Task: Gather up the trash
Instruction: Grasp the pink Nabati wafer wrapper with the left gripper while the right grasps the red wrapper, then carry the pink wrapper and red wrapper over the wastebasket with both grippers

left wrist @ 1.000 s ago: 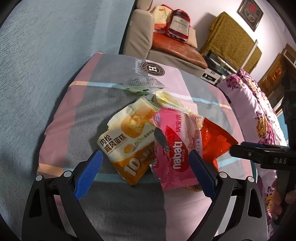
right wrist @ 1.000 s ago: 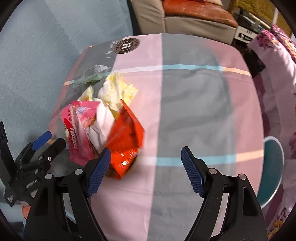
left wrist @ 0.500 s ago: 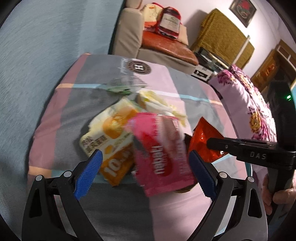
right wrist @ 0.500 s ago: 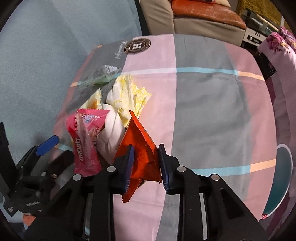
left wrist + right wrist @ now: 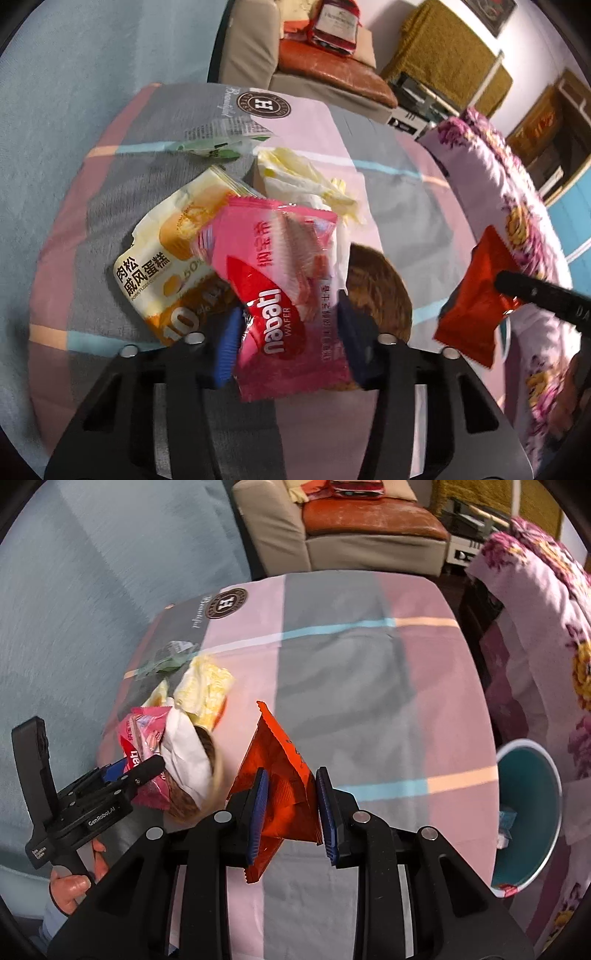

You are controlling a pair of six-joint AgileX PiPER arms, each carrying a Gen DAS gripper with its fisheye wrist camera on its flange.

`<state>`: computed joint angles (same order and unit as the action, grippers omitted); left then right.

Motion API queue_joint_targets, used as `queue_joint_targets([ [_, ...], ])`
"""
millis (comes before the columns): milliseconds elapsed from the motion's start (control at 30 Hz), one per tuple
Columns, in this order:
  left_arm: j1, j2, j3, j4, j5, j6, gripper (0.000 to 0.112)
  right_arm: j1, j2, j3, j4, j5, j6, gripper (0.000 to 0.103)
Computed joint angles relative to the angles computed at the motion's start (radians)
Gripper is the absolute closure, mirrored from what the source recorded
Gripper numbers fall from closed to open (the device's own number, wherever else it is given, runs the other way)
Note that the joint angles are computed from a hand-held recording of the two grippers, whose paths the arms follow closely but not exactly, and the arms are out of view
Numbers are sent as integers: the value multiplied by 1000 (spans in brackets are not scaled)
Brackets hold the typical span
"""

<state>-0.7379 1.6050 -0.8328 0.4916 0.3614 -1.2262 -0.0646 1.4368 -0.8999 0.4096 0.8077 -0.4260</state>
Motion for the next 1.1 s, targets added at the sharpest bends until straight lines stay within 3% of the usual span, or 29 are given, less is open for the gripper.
queue_joint_targets([
  [267, -95, -109, 28, 158, 111, -187, 72, -132, -39, 43, 63, 33, -117, 78],
  [533, -200, -108, -64, 148, 164, -160, 72, -286, -92, 61, 128, 88, -230, 78],
  [833, -293, 103, -335, 46, 186, 14, 72, -541, -124, 39, 188, 171, -388, 78],
  [1100, -360, 352, -691, -109, 270, 253, 72, -808, -52, -31, 260, 251, -554, 78],
])
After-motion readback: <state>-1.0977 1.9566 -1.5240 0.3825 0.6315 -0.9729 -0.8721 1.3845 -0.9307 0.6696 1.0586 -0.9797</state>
